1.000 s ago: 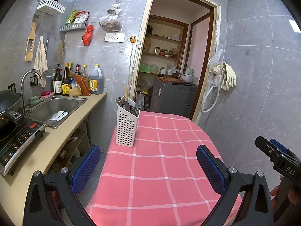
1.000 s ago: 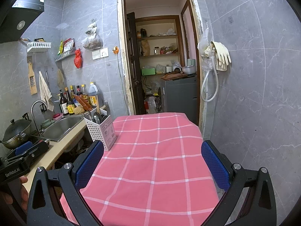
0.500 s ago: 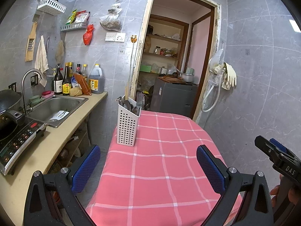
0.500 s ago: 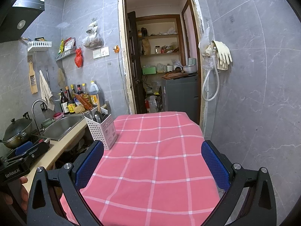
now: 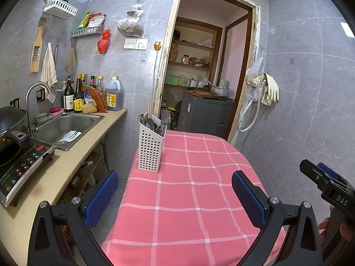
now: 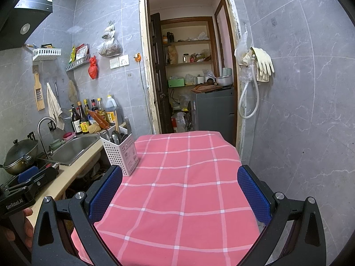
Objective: Organize utensils
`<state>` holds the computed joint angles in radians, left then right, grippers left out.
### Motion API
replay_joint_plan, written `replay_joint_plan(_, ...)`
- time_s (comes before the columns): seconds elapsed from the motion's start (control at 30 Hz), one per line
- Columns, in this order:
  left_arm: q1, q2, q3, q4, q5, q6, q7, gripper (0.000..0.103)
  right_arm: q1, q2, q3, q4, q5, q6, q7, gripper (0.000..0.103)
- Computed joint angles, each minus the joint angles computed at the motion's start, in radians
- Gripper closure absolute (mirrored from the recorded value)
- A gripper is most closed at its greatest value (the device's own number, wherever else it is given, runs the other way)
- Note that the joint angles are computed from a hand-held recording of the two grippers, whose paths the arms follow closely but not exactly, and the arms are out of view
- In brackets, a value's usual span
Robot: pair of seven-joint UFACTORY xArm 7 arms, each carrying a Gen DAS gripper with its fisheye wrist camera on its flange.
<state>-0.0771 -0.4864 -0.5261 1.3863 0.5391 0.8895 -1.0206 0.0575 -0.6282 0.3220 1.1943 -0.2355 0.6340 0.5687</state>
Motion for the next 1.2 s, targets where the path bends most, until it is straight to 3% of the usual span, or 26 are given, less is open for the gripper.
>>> replay_joint_plan(1.2,-0.006,-0.012,0.013,-0.005,-0.026,0.045,0.033,0.000,0.003,-0.001,0.030,-0.013,-0.021,0.002,0.040,0.001)
